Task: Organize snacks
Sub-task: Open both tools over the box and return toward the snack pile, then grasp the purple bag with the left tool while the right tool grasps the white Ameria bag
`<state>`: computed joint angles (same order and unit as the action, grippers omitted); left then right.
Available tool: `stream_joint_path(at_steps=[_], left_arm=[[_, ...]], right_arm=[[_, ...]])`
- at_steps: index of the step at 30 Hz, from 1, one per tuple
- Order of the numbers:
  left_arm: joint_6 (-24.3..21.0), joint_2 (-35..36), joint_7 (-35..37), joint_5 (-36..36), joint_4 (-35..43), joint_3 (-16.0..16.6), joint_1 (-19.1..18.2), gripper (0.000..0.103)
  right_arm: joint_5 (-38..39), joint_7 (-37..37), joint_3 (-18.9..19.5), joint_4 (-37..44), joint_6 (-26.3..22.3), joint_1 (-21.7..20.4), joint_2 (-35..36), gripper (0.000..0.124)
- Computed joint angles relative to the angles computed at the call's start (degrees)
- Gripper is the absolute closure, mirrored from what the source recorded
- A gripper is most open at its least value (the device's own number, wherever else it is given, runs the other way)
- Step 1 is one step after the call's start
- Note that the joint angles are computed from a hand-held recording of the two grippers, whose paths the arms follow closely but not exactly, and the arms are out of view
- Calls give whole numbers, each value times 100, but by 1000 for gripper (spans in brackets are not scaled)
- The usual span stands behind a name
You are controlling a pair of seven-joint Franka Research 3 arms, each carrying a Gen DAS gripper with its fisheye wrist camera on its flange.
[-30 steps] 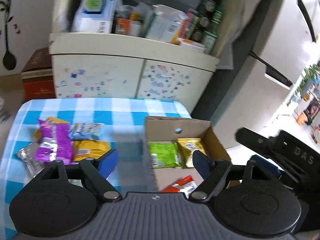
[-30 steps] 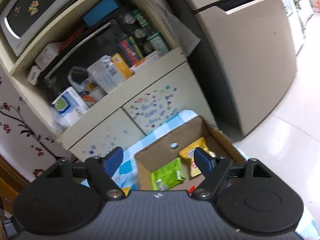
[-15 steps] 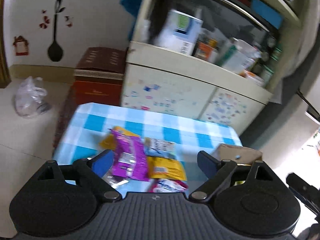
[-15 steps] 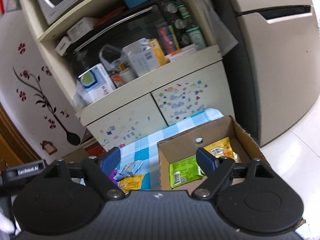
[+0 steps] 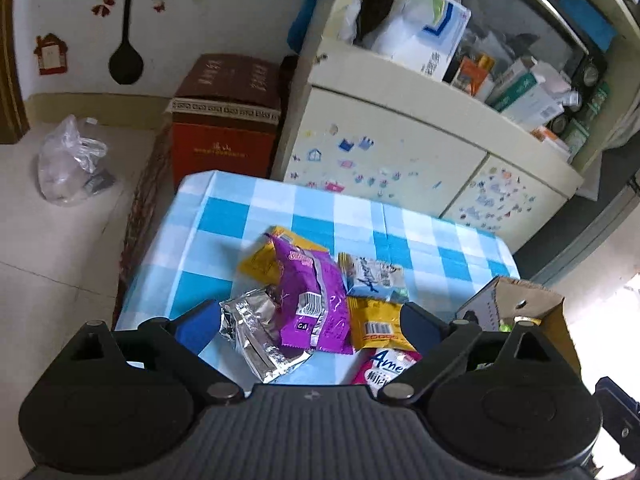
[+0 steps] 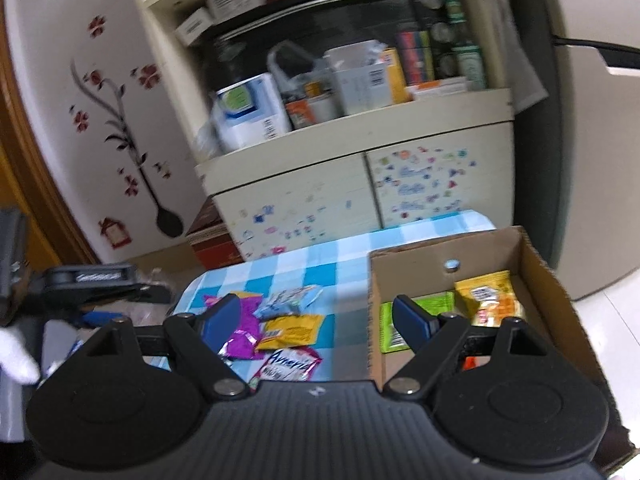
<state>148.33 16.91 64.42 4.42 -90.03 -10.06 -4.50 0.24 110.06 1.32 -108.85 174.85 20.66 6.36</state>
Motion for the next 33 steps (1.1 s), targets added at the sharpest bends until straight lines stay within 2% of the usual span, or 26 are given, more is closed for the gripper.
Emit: stream_joint_path(at_steps=[4, 10, 16, 23, 31, 33], left_arm=[[-57, 202, 420, -196, 158, -97, 102, 3], [-515, 668, 944, -438, 668, -171, 183, 2], [-897, 1166, 868, -343, 1252, -95, 69, 2], [-1301, 1801, 854, 134, 2138, 25, -220, 3], [-1167, 2142, 772, 516, 2483, 161, -409, 4], [-1037, 2149, 758, 511, 2441, 139, -383, 11]], right_arm=[[41, -290, 115, 149, -189, 67, 164, 41], [119, -389, 181, 408, -601, 247, 456, 41], [-54, -89, 36, 773, -968, 508, 857, 41], [-335, 355, -180, 1230, -1314, 679, 1332, 41], [-772, 1156, -541, 1807, -1468, 944, 1872, 41], [-828, 1283, -590, 1963, -1476, 972, 2028, 41]])
